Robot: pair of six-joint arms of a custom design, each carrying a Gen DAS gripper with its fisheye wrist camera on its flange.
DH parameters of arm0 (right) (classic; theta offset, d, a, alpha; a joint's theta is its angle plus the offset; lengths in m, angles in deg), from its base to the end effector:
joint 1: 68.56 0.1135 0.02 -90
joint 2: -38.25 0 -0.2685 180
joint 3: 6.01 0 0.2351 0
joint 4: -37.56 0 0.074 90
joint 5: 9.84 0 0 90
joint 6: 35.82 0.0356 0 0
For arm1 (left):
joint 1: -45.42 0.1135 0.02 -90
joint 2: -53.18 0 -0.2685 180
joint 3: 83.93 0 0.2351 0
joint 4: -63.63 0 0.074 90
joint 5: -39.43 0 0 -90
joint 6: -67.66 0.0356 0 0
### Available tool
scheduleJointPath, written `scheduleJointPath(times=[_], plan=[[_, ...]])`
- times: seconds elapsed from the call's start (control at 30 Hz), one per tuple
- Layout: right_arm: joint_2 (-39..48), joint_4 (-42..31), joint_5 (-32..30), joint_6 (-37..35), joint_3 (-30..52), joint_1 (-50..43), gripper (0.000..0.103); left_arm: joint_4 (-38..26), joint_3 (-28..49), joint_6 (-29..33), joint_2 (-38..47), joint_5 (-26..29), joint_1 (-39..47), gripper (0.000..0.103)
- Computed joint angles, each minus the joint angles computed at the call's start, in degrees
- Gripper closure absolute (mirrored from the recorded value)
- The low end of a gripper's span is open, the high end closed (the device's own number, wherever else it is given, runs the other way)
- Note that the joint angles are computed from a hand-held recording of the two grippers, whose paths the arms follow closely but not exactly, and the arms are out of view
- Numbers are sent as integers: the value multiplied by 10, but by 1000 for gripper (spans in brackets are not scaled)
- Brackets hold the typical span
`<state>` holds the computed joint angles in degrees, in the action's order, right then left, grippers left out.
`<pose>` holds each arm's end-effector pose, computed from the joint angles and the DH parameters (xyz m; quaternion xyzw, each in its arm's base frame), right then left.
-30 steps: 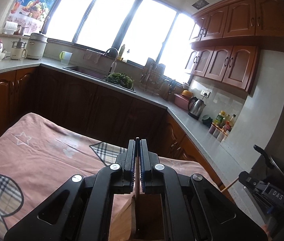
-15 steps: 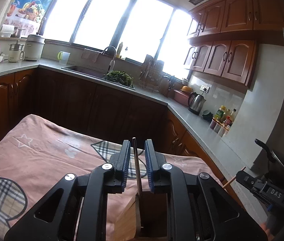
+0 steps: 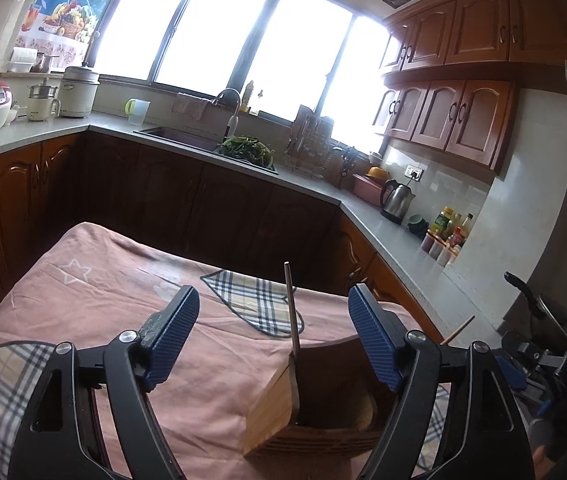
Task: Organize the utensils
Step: 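Lower both items into the wooden holder and open both tools, then move both open tools back down to the remaining utensils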
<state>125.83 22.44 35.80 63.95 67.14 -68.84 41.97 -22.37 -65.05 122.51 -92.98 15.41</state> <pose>0.3230 0.0233 0.2741 -0.1192 0.8137 0.3636 0.4376 0.2246 -0.1020 0.2837 -0.2703 0.7799 -0.0272 0.5638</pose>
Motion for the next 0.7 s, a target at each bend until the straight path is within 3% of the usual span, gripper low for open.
scheduleJointPath(times=[0.33,0.7], plan=[[-86,-64,-51,-60,-87,-61,9,-194,-30,-167,-72,-65,-143,11],[-166,-208,-95,-201,-148,-146,9,-386,-31,-424,-75,-120,-317,11]])
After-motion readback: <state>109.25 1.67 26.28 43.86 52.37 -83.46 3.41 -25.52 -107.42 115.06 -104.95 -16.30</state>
